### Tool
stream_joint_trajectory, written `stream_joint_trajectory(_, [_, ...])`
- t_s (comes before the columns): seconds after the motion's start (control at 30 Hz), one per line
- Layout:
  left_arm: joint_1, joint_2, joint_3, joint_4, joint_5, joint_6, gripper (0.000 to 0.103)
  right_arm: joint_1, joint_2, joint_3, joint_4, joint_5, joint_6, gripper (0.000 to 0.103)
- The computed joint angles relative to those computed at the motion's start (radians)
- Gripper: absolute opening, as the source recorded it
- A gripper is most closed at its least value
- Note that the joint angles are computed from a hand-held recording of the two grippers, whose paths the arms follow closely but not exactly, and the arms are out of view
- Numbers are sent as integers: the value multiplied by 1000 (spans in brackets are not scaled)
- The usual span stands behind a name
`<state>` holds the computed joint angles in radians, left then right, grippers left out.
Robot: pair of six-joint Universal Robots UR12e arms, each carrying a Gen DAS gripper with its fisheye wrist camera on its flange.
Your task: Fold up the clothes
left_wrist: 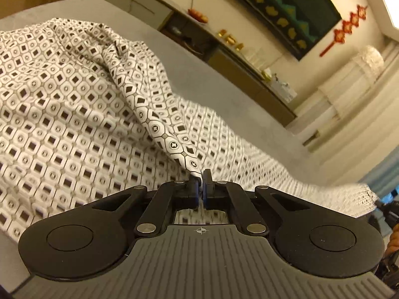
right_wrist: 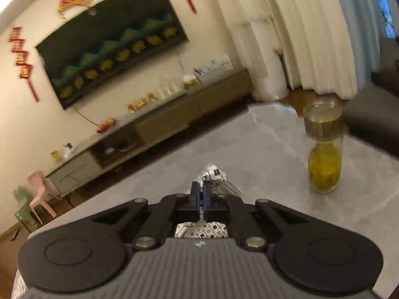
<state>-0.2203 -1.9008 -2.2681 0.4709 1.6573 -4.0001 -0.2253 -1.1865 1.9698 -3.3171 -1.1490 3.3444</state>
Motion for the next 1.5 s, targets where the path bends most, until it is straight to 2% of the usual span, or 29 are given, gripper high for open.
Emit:
stream_joint_trajectory(0.07, [2,0,-8,-25,-23,-7,0,-7,-5,0,167,-69,16,2])
stream_joint_trajectory(0.13, [-2,-5,-6,-46,-27,-16,0,-24,18,-25,353,-84,96,2])
stream_joint_trajectory(0.17, [-3,-7,-5,-56,-29,-20,0,-29,29,-36,400,-83,123,2])
stream_joint_trajectory(0.23, [-6,-6,-9,-53,-22,-22,0,-32,49,-49,433,-78,164,2])
stream_joint_trajectory(0.4, [-7,3,-21,-43,-20,-8,0,-8,52,-48,356,-142,136,2])
stream_joint_trajectory(0.47, [-10,7,-19,-55,-18,0,0,-11,49,-39,348,-150,119,2])
stream_joint_trajectory(0.53, [-6,10,-24,-57,-21,-8,0,-13,54,-43,391,-163,108,2])
stream_joint_trajectory(0.57, [-4,12,-27,-57,-23,-12,0,-10,52,-39,383,-180,113,3])
stream_joint_trajectory(0.6, [-5,22,-38,-48,-7,-12,0,-5,48,-33,363,-202,120,7])
stream_joint_trajectory(0.63, [-7,33,-49,-39,11,-11,2,0,44,-27,344,-224,127,18])
stream_joint_trajectory(0.67, [-8,44,-60,-30,28,-11,13,5,40,-22,325,-246,133,26])
stream_joint_trajectory(0.7, [-9,55,-71,-21,45,-9,17,19,32,-7,270,-283,125,39])
stream_joint_trajectory(0.73, [-10,66,-82,-12,63,-8,23,37,24,11,198,-329,107,43])
stream_joint_trajectory(0.8, [-3,98,-118,15,104,-1,27,74,13,40,55,-419,61,44])
stream_joint_trajectory(0.83, [8,112,-134,17,127,7,27,85,6,52,-8,-441,28,44])
stream_joint_trajectory(0.87, [20,127,-149,20,148,15,27,99,1,57,-29,-421,-23,44])
stream_joint_trajectory(0.9, [41,136,-162,11,160,7,26,111,1,57,-8,-359,-78,44])
stream_joint_trajectory(0.97, [85,154,-186,-8,180,-9,26,126,-5,41,123,-199,-199,39])
stream_joint_trajectory(1.0, [108,162,-197,-18,190,-16,26,137,1,32,171,-164,-238,39])
stream_joint_trajectory(1.07, [153,178,-221,-40,189,-29,22,165,20,13,245,-146,-286,39])
stream_joint_trajectory(1.1, [170,188,-230,-74,188,-38,22,172,29,5,282,-146,-298,38])
stream_joint_trajectory(1.13, [179,198,-240,-101,198,-49,8,176,36,-3,320,-151,-303,33])
stream_joint_trajectory(1.17, [192,206,-258,-102,189,-58,0,180,44,-11,357,-155,-308,33])
stream_joint_trajectory(1.23, [212,232,-291,-101,182,-85,0,184,51,-2,325,-199,-345,20])
stream_joint_trajectory(1.33, [217,277,-316,-148,221,-128,0,181,52,-17,341,-259,-328,20])
stream_joint_trajectory(1.4, [209,295,-318,-174,260,-156,0,174,48,-41,409,-279,-303,20])
stream_joint_trajectory(1.43, [202,300,-319,-176,282,-171,15,175,45,-54,445,-293,-281,21])
stream_joint_trajectory(1.47, [197,306,-320,-178,300,-184,23,178,40,-67,479,-313,-253,23])
stream_joint_trajectory(1.5, [202,306,-326,-138,277,-175,24,185,32,-68,473,-326,-242,25])
